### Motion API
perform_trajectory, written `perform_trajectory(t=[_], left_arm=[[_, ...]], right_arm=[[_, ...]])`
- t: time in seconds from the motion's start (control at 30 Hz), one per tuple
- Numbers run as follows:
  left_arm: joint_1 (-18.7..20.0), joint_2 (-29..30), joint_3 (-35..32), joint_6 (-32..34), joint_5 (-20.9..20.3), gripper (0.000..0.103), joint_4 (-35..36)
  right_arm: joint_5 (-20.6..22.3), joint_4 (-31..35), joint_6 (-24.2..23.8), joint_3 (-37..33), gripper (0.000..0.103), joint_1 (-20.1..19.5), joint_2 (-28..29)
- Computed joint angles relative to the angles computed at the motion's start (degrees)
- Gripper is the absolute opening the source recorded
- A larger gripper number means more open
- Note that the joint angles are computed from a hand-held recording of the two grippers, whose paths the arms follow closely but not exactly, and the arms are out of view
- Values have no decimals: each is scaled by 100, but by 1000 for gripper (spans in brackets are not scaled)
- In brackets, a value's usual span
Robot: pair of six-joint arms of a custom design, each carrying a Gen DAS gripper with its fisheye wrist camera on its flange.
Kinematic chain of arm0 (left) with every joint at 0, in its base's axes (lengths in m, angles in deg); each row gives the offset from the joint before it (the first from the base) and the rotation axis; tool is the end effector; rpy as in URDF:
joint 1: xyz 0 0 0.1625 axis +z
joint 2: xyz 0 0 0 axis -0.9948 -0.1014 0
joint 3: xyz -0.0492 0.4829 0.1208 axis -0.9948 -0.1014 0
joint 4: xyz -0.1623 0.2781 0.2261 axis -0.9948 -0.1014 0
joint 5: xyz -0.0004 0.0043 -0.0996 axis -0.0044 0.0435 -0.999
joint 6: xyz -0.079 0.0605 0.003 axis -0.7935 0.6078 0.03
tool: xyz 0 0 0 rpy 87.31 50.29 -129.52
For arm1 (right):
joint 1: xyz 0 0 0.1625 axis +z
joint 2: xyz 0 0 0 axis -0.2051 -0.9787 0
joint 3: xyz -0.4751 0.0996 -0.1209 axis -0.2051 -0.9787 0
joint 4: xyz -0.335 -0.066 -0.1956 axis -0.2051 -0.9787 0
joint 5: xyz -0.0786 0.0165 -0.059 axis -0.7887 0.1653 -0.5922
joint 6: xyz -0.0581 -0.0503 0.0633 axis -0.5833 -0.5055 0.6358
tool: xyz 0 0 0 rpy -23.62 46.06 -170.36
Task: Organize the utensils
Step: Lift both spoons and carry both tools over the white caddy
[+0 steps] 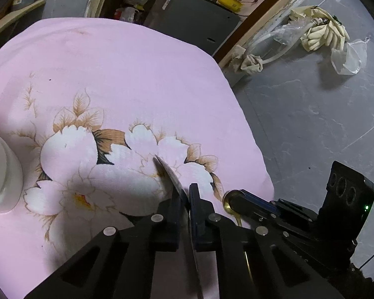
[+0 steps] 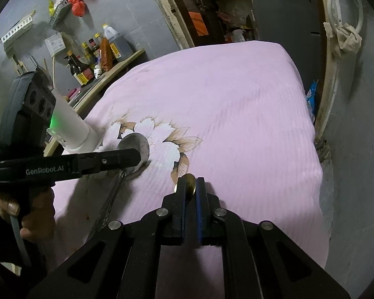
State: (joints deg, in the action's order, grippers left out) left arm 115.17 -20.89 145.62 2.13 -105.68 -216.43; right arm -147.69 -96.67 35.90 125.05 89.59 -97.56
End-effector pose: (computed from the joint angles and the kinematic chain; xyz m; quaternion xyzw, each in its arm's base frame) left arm -0.3664 -0.4293 -0.0020 0.0982 0.9655 -0.2113 0.1162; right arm 0.0397 -0.3996 0.3119 0.1780 -0.9414 0.2397 0.1568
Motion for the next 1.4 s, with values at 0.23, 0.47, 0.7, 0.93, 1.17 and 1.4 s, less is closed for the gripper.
perform_trajectory(t=[0.23, 0.47, 0.7, 0.93, 1.17, 1.4], left_arm=[[-241, -190, 397, -294, 344, 4, -466], [-807, -635, 824, -309, 1065, 3, -532], [-1125, -1226, 1071, -436, 1331, 3, -417], [-1300, -2020, 1157, -332, 1664, 3, 212], [-1340, -2708, 1256, -193, 1991, 3, 633], [-1278, -3166, 1412, 211, 2213, 3, 541]], right_arm=[[-48, -436, 100, 296, 4, 152, -252], [-506, -1044, 389, 522, 3, 890, -429], [-1083, -1324, 811, 479, 3, 1871, -424], [-1911, -1565, 1225, 111, 3, 3107, -44], [-2671, -2008, 1418, -327, 3, 4033, 555], [-3134, -2491, 1177, -804, 3, 4658, 1178]])
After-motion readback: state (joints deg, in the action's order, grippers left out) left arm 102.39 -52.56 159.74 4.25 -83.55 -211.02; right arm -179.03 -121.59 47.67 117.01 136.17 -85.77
